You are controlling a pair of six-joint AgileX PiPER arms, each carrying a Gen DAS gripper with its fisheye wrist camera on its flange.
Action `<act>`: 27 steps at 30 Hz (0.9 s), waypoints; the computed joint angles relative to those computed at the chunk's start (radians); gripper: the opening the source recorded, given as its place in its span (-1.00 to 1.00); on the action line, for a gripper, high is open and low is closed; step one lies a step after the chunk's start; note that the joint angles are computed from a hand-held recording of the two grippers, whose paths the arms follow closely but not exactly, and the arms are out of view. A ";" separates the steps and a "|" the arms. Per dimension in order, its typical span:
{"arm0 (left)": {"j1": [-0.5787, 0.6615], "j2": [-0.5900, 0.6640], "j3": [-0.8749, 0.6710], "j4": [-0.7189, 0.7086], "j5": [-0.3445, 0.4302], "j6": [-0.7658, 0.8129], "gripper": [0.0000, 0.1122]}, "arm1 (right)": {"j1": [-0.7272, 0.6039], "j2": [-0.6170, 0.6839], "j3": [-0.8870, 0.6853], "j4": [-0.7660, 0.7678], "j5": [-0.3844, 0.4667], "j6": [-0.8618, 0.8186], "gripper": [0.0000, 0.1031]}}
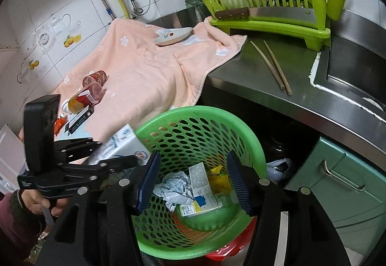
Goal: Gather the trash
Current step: 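Open the left gripper to drop the milk carton into the basket, then move both grippers back over the trash items on the towel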
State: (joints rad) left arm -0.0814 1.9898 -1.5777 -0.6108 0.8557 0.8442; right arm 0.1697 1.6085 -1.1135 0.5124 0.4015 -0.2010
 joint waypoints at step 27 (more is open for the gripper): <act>0.198 -0.121 0.086 -0.090 -0.094 0.021 0.40 | 0.113 0.130 -0.222 -0.055 0.071 0.035 0.20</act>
State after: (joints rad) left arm 0.1169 1.8689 -1.4920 -0.7007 0.7615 0.8655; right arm 0.2832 1.7386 -1.3354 0.4577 0.4729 -0.1659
